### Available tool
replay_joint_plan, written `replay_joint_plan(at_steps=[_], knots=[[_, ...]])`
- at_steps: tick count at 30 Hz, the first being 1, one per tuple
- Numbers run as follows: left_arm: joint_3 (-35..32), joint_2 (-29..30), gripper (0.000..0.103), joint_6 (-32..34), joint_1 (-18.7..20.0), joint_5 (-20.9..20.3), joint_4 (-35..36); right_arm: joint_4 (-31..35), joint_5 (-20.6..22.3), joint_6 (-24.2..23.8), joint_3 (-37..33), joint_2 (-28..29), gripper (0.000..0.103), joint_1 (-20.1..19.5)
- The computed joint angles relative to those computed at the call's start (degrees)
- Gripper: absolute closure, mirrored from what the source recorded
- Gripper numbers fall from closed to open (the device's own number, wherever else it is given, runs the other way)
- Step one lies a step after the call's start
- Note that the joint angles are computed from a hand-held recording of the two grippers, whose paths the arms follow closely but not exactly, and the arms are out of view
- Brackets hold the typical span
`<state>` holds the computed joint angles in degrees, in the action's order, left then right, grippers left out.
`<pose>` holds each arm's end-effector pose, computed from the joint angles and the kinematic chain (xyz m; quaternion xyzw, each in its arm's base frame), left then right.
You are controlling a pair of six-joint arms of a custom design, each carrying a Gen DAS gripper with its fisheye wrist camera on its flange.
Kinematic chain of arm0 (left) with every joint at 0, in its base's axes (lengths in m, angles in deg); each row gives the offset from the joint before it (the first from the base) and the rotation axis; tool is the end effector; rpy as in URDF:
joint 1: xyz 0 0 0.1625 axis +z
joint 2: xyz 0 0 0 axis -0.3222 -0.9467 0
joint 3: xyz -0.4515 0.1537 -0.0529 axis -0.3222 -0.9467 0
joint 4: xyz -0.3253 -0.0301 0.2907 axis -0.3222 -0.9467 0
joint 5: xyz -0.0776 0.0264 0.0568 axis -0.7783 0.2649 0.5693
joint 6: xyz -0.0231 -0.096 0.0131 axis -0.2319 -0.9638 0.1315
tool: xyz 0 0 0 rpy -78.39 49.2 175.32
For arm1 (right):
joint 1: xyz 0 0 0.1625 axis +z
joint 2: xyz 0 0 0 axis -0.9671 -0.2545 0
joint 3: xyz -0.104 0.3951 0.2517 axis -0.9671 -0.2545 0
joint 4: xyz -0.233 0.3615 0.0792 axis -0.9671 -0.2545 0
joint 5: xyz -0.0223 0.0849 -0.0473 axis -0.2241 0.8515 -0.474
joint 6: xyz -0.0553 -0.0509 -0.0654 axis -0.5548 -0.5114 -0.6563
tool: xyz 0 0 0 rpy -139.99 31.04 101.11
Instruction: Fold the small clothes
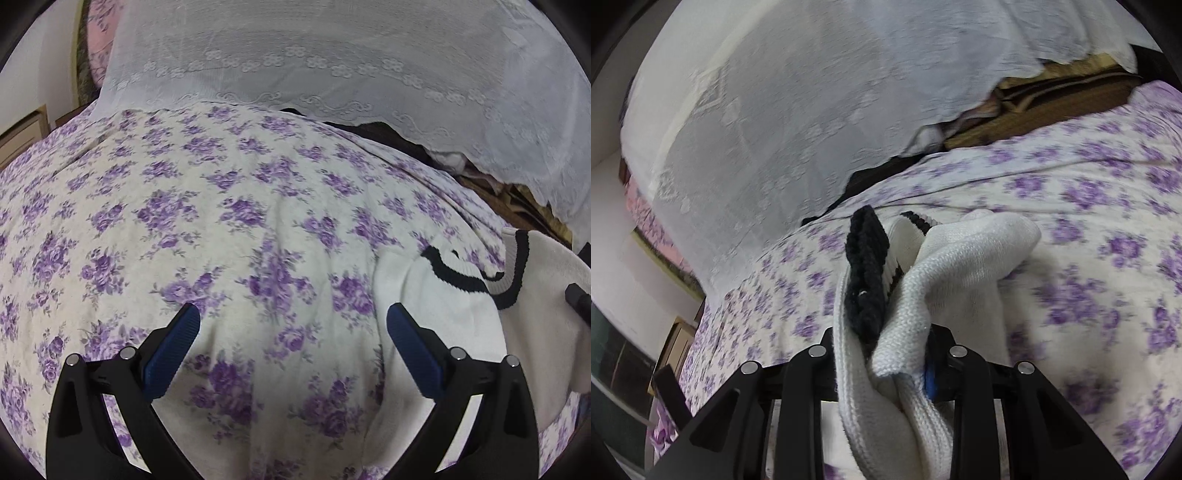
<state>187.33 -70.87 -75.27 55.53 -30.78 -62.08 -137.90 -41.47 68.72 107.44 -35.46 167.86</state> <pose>-0.1976 -0.4294 0.1312 -0.0980 0.8146 -0.4538 0.3477 0.1578 -0.5218 0.2222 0.1629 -0.9325 0.3202 0.0379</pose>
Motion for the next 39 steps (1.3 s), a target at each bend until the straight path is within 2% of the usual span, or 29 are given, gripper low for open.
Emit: replay_joint_plan(at_steps=[4, 7, 10, 16, 19, 20, 21, 23, 25, 28, 30, 36, 39], knots=[[1.19, -1.53, 0.004, -0.51, 0.87, -0.56, -2.73, -0.7, -1.75, -0.51, -0.23, 2.99, 0.074, 2.92], [1.09, -2.4, 0.004, -2.82, 1.47, -0.39, -0.56, -2.89, -4.67, -1.91, 0.06, 6.47, 0.074, 5.08], [1.43, -2.81, 0.004, -2.31, 2.26, -1.02, -2.51, -5.77, -8.02, -3.37, 0.22, 9.83, 0.074, 6.65], [1.08, -2.43, 0.004, -1.73, 3.12, -1.38, -2.76, -11.23, -13.46, -7.66, 0.74, 14.16, 0.073, 8.2], [0.82, -2.34, 0.004, -2.43, 3.08, -1.15, -1.33, -12.56, -15.7, -10.59, 0.94, 15.98, 0.061, 9.23], [0.84, -2.38, 0.004, -2.52, 3.12, -1.14, -1.22, -13.66, -15.85, -11.53, 1.25, 16.41, 0.054, 9.47], [0.82, -2.45, 0.004, -2.64, 3.2, -1.23, -1.13, -14.62, -15.9, -12.62, 1.56, 16.77, 0.04, 9.74], [0.91, -2.67, 0.004, -2.49, 3.5, -1.79, -1.73, -13.59, -14.1, -14.38, 2.2, 16.36, 0.033, 9.79], [1.09, -2.87, 0.004, -2.13, 3.74, -2.34, -2.55, -14.53, -13.52, -15.9, 3.16, 15.93, 0.033, 10.21], [1.4, -3.2, 0.004, -2.29, 3.64, -2.37, -2.89, -11.62, -9.2, -17.36, 4.81, 12.52, 0.034, 9.5], [1.64, -3.4, 0.004, -2.64, 3.24, -2.0, -2.75, -12.0, -7.4, -18.69, 6.19, 10.55, 0.034, 9.22], [1.47, -2.98, 0.004, -2.43, 0.94, -1.33, -1.11, -19.62, -2.3, -23.95, 11.53, 3.79, 0.034, 6.26], [1.15, -1.99, 0.004, -0.41, -0.69, -1.6, -1.2, -21.09, -2.69, -23.88, 11.68, 3.14, 0.037, 4.41]])
